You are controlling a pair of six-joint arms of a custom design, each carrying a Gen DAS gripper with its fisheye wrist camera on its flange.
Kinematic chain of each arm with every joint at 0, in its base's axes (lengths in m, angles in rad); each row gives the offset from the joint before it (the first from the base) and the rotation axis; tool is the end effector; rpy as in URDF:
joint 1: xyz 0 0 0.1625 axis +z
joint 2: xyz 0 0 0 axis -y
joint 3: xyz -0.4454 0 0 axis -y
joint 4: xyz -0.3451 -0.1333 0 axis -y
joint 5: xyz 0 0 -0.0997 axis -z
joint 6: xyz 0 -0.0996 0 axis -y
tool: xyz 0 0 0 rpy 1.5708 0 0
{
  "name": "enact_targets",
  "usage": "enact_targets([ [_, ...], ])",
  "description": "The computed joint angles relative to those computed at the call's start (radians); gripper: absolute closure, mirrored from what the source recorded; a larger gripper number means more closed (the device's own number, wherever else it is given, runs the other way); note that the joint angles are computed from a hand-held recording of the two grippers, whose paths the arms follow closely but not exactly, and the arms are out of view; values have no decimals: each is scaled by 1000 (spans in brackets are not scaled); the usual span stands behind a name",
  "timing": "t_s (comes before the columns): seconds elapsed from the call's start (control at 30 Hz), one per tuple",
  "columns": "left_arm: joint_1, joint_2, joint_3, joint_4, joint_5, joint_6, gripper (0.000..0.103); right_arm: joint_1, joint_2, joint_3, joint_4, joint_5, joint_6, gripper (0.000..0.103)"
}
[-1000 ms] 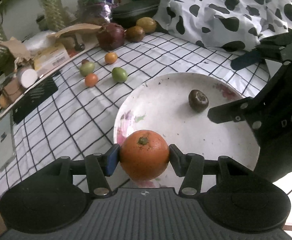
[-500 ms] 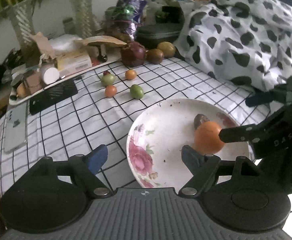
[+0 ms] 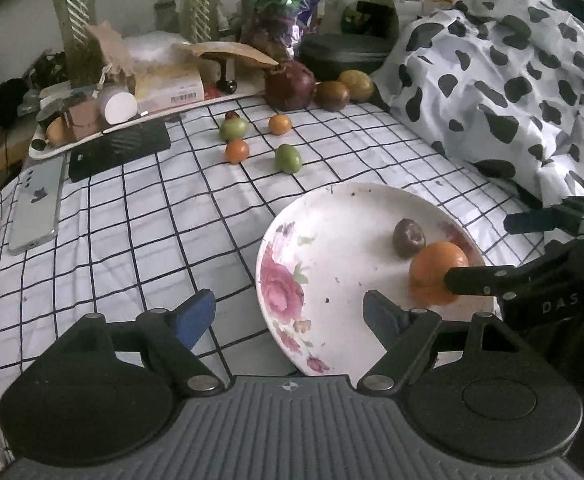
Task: Organize fruits
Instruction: 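Lift both tools from the plate and move toward the remaining small fruits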
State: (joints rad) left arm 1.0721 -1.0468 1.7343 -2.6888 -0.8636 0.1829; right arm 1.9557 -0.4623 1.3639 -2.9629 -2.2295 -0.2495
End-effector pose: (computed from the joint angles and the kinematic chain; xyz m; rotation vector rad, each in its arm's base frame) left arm -0.1187 -0.6320 0.3019 0.6273 2.3555 -0.6656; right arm 0.3441 -0.6566 0.0680 0.5627 -2.3831 0.6656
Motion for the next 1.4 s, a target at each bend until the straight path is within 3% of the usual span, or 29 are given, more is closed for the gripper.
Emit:
enact_targets([
  [0.83,17,15,-47,5,-12,9,23,6,46,-78,-1,-14,-25,0],
  [1.4,34,65,-118,-13,-30,136,23,0,117,-201,9,-21,-139,0],
])
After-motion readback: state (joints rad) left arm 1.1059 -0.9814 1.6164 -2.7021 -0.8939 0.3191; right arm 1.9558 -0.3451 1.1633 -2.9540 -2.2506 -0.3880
